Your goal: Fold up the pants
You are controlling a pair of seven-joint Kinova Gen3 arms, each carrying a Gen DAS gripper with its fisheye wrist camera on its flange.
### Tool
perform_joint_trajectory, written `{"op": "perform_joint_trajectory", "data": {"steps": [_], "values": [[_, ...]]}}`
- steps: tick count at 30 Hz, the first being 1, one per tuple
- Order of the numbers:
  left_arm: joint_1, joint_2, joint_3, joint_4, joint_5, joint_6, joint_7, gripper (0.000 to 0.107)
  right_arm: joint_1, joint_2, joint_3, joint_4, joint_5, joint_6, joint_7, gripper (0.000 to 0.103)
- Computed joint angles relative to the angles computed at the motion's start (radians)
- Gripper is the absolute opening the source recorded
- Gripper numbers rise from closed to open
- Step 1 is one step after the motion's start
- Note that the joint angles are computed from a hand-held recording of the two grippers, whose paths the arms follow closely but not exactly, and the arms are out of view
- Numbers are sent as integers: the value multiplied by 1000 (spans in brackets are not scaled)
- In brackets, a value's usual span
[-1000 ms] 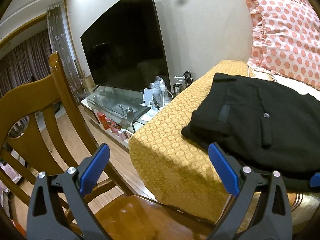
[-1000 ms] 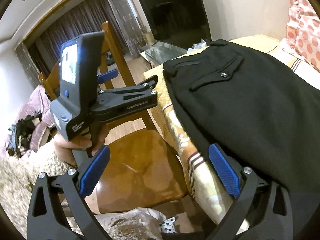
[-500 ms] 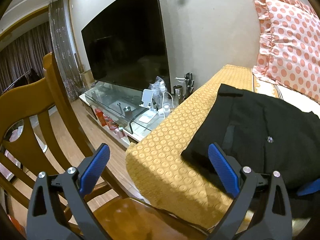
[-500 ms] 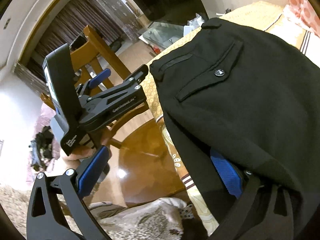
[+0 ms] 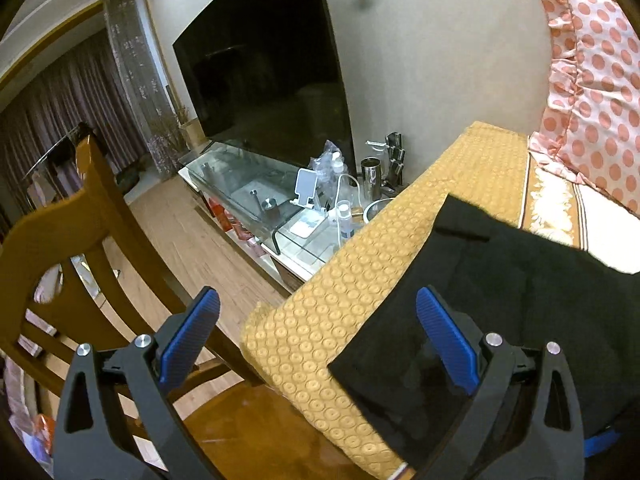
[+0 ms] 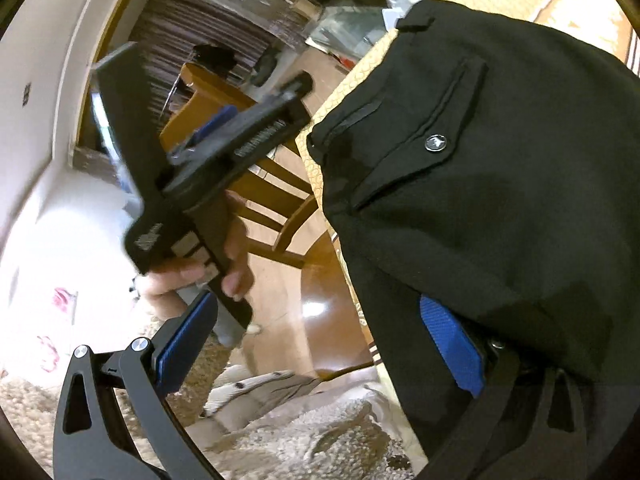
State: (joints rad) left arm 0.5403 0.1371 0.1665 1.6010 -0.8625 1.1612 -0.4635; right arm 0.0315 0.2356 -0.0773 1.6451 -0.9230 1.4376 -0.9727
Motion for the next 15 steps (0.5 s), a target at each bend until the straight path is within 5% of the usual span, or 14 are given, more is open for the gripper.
{"op": "perform_joint_trajectory", "data": {"steps": [11,15], "values": [[41,158,-42,-397,95,229,-258,99,39,146,-22,-314,53,267,-240,102],[56,260,-56,-583,140,266,-396,99,59,220,34,-497,60,356,-403,102]]}}
